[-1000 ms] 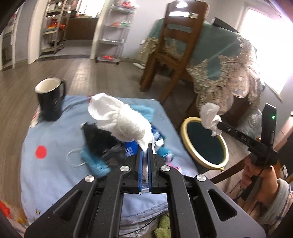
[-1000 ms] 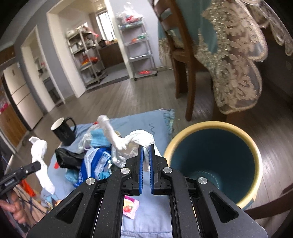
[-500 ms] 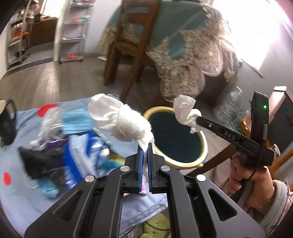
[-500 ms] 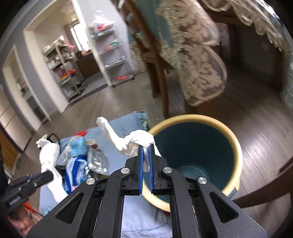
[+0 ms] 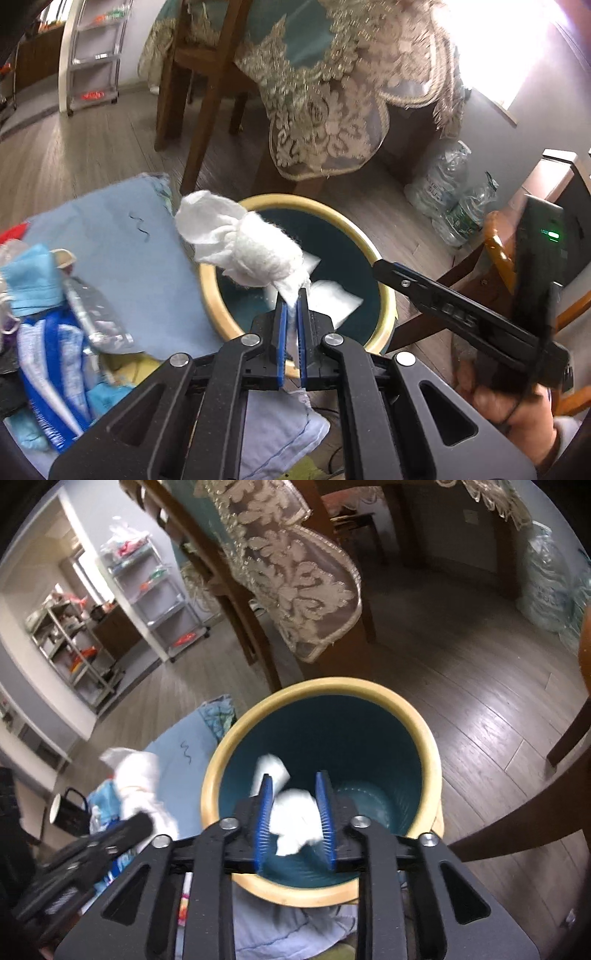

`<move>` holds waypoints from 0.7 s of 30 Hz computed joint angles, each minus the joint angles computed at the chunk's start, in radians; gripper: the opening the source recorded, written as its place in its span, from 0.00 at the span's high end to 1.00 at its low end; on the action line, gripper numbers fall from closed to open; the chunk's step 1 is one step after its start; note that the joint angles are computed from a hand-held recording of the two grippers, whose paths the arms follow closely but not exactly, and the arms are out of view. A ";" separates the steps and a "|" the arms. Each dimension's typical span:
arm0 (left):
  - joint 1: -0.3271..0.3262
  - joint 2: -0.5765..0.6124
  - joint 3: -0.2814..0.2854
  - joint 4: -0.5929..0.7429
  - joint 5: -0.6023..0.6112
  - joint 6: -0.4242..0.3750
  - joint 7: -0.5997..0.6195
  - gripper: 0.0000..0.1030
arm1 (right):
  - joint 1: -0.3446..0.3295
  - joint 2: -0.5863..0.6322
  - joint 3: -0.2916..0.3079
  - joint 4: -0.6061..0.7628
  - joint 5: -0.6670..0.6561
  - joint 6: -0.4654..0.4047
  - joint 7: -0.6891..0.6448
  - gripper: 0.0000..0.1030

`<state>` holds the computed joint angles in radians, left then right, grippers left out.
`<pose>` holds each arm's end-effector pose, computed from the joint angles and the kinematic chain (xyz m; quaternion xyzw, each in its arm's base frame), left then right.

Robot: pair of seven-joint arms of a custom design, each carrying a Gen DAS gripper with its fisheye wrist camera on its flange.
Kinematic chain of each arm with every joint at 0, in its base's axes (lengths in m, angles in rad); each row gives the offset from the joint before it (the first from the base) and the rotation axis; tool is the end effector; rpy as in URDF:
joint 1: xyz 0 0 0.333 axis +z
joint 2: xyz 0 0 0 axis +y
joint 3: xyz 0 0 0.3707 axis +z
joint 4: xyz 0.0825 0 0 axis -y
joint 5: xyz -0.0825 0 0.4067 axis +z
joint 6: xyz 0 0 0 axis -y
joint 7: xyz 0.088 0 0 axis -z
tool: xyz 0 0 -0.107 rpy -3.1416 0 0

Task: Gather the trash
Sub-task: 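Carry both tissues over the teal bin and open both tools to drop them, then move both open tools back over the trash pile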

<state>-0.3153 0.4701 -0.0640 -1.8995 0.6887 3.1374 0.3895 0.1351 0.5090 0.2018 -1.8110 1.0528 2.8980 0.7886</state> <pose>0.6392 -0.3084 0.3647 -0.6975 0.6103 -0.3564 0.1183 0.6997 0.1705 0.3375 -0.6864 0.6231 -0.0395 0.3728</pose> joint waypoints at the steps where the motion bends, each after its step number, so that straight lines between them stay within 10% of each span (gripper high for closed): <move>1: 0.046 0.021 -0.055 0.020 -0.024 -0.013 0.034 0.96 | -0.005 0.000 0.005 0.001 0.010 0.003 -0.008 0.71; 9: 0.156 0.107 -0.223 0.109 -0.154 -0.110 0.235 0.82 | -0.041 -0.002 0.041 0.009 0.139 0.028 -0.092 0.63; 12: 0.129 0.101 -0.192 0.103 -0.177 -0.112 0.241 0.54 | -0.037 0.000 0.033 0.016 0.154 0.014 -0.101 0.62; 21: -0.002 -0.028 0.000 -0.053 -0.085 -0.040 0.077 0.50 | -0.015 0.005 0.026 0.028 0.164 -0.017 -0.128 0.55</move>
